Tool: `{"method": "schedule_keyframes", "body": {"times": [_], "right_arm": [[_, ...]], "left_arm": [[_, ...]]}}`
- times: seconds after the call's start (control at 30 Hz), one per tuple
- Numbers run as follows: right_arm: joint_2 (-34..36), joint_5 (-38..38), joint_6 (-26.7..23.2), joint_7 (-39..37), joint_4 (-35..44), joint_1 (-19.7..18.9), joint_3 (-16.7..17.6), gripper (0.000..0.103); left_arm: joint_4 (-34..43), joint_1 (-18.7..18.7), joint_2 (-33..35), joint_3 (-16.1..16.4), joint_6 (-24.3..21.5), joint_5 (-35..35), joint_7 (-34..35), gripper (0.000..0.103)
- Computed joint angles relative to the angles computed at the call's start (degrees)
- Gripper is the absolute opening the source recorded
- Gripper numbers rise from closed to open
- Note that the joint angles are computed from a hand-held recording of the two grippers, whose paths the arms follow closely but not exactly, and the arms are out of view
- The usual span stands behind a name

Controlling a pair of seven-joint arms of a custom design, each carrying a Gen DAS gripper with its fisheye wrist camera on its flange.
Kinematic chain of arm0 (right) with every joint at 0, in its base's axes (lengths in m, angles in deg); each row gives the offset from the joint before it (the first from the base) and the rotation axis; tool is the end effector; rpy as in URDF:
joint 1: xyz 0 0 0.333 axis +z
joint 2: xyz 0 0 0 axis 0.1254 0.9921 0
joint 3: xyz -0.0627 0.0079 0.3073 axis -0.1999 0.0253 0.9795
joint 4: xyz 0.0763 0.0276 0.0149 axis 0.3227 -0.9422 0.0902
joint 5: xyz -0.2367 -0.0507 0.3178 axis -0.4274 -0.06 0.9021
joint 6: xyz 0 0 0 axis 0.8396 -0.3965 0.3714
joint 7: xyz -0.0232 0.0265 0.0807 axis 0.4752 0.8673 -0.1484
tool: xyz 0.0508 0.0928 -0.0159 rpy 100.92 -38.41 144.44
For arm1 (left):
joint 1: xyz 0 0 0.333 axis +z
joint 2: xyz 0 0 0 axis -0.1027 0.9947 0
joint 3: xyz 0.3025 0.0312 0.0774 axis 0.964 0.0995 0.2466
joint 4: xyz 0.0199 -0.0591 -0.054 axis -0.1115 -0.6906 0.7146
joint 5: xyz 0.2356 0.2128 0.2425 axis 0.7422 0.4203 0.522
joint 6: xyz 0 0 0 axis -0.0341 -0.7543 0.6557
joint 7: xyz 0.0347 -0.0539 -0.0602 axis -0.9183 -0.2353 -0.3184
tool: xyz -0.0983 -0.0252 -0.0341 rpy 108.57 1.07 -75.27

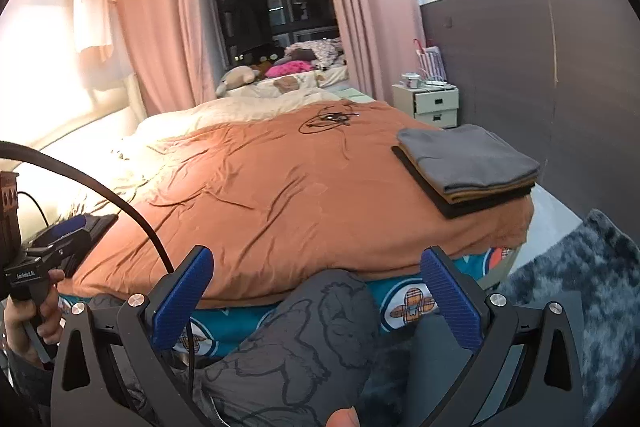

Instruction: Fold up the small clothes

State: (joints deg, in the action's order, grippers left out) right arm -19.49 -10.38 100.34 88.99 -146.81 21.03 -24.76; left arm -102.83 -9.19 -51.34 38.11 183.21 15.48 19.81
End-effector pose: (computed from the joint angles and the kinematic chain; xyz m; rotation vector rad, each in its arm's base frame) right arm 0.4317 0.0855 0.6764 -1.5863 1.2185 -0.6737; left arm 0.7200 -0.1522 0.6354 -1.5176 1.5688 -1.1052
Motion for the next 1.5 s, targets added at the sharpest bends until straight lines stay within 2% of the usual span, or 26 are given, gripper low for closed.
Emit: {"method": "schedule_keyframes", "body": {"times": [0.23,0.33,0.67,0.77,0.97,1.33,1.5], "right_arm": [[1.64,0.96,1.09,-0.95,0.60,1.14,-0.28,0.103],[2.05,1.26,1.54,-1.24,0.75,1.62,-0.28,0.103],[0.16,1.00,2.12,0.99,-1.32,1.56,0.78,0.103],[-0.30,0.31,2.33,1.82,-1.79,0.99,1.51,0.103],[-0.76,-0.37,2.96,2.96,-2.48,0.82,2.23,0.103],[-2.19,-1.64,3.28,4.82,-3.78,0.53,3.02,0.103],[-2.74,-1.84,3.19,4.45,-4.37,0.87,2.28,0.103]], "left_arm": [[-1.48,-0.85,-1.27,1.28,1.22,1.99,-2.27,0.103],[-1.93,-0.07,-1.68,0.25,1.27,1.21,-1.57,0.103],[-3.88,-0.56,-3.69,1.69,1.51,3.01,-4.50,0.103],[-4.28,0.27,-4.01,0.74,1.49,1.95,-3.76,0.103],[-4.73,-0.07,-4.62,1.38,1.72,2.83,-5.38,0.103],[-4.87,-0.18,-5.07,1.40,1.11,3.33,-5.74,0.103],[-6.05,-0.49,-5.94,1.84,1.37,4.17,-6.89,0.103]]}}
